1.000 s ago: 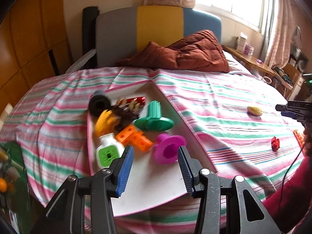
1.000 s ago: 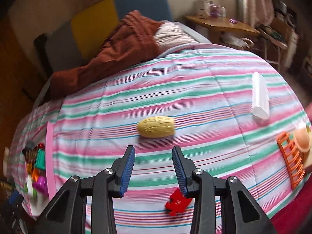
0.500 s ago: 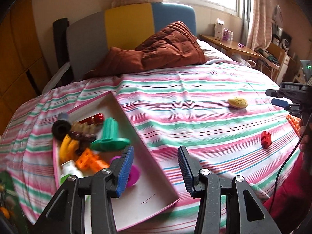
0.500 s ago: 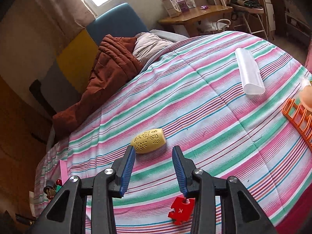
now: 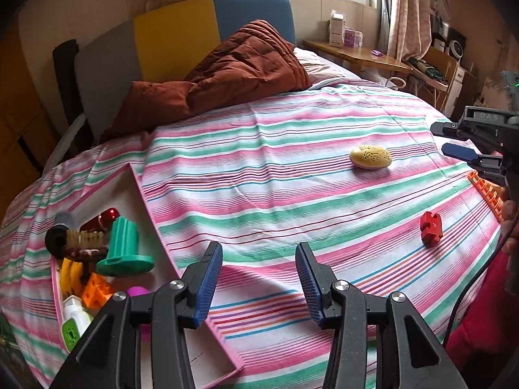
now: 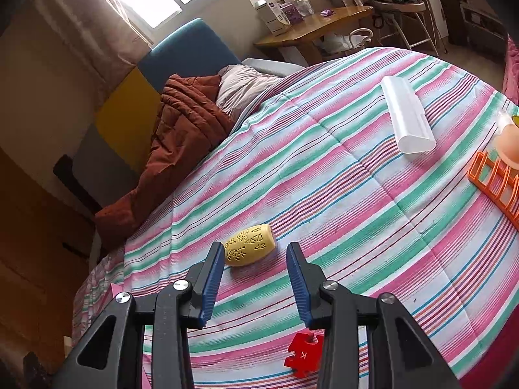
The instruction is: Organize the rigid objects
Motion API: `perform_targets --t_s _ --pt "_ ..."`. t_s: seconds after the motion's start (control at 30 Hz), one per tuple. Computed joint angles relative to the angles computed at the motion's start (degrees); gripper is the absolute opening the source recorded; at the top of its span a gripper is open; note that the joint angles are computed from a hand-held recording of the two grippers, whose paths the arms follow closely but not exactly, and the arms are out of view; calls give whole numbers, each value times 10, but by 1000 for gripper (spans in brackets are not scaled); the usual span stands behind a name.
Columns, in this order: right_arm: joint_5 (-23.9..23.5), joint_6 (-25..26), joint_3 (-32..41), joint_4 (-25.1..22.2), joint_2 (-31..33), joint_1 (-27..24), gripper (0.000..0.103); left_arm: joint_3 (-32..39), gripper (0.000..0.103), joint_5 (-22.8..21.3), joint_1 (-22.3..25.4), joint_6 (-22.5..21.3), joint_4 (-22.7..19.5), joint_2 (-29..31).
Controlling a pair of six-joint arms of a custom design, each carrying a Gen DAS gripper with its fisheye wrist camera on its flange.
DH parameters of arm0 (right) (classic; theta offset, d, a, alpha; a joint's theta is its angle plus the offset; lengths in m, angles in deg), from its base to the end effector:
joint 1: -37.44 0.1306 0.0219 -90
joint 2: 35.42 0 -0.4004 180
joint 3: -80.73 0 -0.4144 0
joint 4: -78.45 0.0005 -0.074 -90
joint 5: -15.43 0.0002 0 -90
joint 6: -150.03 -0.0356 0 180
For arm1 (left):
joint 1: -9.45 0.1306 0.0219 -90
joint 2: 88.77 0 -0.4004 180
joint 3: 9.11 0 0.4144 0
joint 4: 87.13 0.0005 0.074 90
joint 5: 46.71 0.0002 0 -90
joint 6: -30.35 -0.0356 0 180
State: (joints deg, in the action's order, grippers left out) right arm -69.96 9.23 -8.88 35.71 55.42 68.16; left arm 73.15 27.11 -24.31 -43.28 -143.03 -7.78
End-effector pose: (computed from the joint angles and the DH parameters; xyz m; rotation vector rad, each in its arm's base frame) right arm 0.4503 0.2637 0.4526 0.4604 2.3604 0.6062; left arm 0.3677 -0.2344 0.4469 0.2625 2.4566 -0.0156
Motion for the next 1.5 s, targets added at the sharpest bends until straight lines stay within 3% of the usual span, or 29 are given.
perform_targets --t_s 0.37,0.47,0.63,0.87,1.0,1.1,1.33,1.43,1.47,1.5 --pt "-3 -16 -12 18 -9 -4 39 35 48 35 -4 3 -5 53" --pt "-3 -21 -19 30 -15 -6 39 53 60 58 1 7 0 75" --pt "-4 -37 -34 51 -26 -11 40 99 62 98 1 8 5 121" --pt "-13 -45 -39 64 -28 -15 41 180 80 160 -8 0 11 198" --pt "-21 -50 -43 72 -30 -17 41 238 86 176 -17 -14 -10 254" --pt "-26 -54 -48 78 -32 -19 42 282 87 193 -16 18 -31 293" --pt "-34 -66 -57 93 -37 -22 43 370 88 190 -14 98 -80 370" --pt "-35 -69 -60 95 -39 -24 43 385 85 165 -19 88 -82 385" --pt "-35 -68 -60 95 -39 -24 43 384 75 159 -21 78 -80 384" --pt "-35 -68 -61 94 -39 -24 43 374 75 159 -21 69 -71 378"
